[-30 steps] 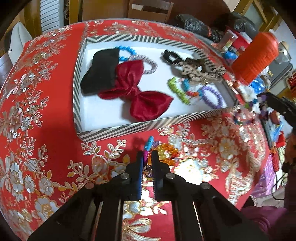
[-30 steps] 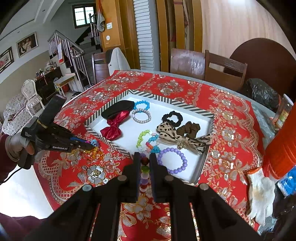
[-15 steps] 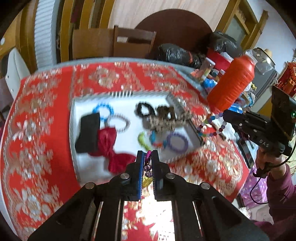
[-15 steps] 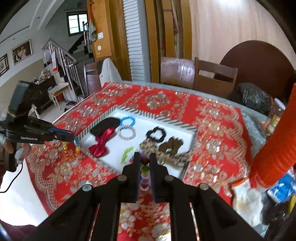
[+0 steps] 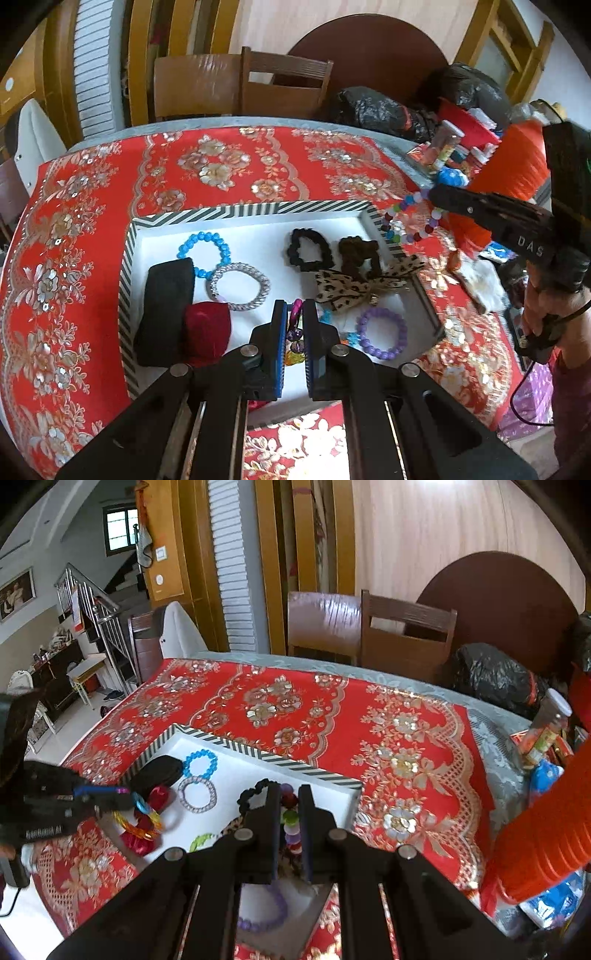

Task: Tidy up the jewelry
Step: 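Carry the amber bracelet into the tray with the left tool while the right tool places the pastel bracelet there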

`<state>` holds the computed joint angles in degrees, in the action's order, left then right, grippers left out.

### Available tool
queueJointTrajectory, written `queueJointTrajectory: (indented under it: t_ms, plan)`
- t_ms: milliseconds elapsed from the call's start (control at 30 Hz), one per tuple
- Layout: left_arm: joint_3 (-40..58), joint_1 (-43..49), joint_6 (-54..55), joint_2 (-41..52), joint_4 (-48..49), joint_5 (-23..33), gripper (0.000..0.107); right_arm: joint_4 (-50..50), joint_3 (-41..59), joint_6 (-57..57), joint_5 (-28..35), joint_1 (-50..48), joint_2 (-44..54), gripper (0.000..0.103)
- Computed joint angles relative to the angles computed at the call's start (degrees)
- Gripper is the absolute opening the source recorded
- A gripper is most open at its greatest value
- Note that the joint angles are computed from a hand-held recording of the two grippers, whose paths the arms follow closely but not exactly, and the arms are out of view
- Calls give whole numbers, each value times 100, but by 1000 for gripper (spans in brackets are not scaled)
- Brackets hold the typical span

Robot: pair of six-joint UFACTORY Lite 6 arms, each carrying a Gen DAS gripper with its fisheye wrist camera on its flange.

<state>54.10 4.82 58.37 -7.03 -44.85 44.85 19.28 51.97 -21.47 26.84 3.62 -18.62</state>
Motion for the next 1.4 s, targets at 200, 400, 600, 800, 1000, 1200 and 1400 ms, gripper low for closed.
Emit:
queueJointTrajectory:
  t_ms: [200,400,600,800,1000,1200,1400]
  plan:
    - [-103,-12,-86,307,53,-401,12,457,594,-120,-283,429,1047,9]
    - [-235,95,-40,429,29,-620,12,1586,1334,-793,-392,828,2205,9]
    - [-380,9,-80,414,45,-924,12,1885,2245,-895,-501,1048,3670,10]
    - [-529,-60,-139,379,29,-1347,13,534,2638,360,-792,1129,4516,10]
    - [-704,-136,-182,315,31,-1656,23,-178,2299,1020,-1128,1132,4427,21]
    - [-841,-212,-510,150,169,-1872,23,-19,1583,896,-1366,1150,3678,31]
    - [-1062,-344,-944,-194,459,-2072,23,-1115,315,2114,-1614,1266,2266,43]
